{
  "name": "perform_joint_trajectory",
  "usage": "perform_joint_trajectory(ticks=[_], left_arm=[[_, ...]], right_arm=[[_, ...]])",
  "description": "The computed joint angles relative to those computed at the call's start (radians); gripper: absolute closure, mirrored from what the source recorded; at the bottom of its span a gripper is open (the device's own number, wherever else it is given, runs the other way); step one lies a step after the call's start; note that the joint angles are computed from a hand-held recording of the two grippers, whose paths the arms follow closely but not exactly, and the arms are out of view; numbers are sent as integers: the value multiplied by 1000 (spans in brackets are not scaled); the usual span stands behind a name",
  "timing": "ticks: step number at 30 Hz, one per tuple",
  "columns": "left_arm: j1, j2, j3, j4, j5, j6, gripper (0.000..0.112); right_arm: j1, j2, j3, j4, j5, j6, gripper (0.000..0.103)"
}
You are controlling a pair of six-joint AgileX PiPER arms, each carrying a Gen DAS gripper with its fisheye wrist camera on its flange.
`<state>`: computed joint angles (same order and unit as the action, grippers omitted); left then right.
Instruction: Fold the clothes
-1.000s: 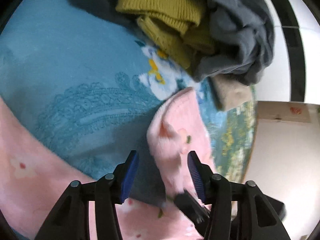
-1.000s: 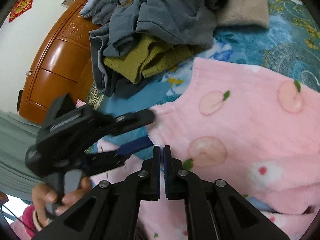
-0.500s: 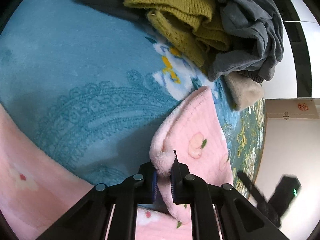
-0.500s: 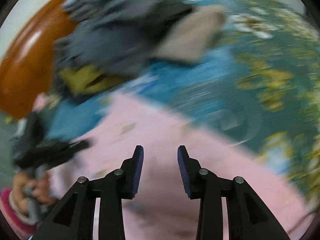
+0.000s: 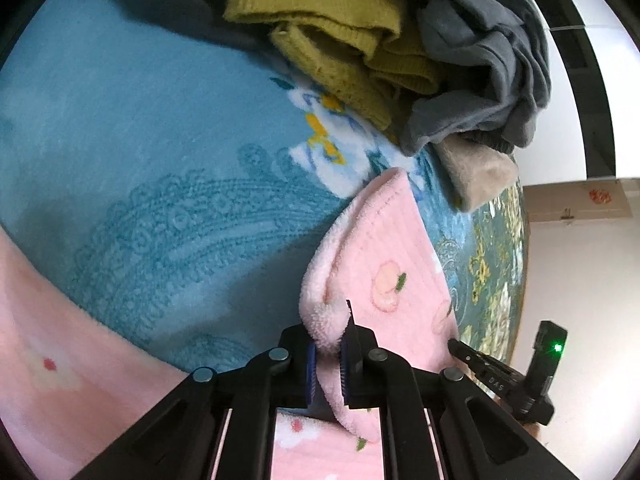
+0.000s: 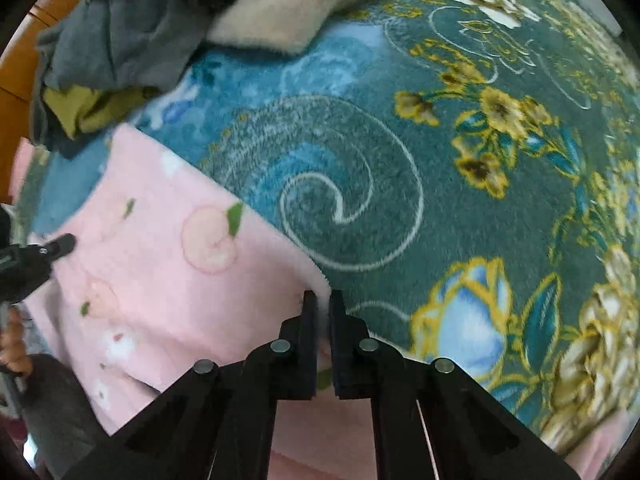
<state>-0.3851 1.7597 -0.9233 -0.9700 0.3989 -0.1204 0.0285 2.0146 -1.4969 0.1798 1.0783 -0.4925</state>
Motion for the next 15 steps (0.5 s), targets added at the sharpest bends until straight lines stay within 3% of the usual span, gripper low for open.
perform_joint_trajectory(ticks=[4,7,12,15], left_arm=[[-24,-108,-55,312,-13,-175,105],[6,-277,-56,408,-33,-114,105],[210,-566,4,529,16,-90,104],[381,-619,85,528,95,-70,104]], right_arm=[[28,-100,30,-11,-55,66,101],[14,-196,-45,91,-27,56,101],[121,-258,-254,228,-32,29,101],[259,-144,-404,202,-19,89,101]])
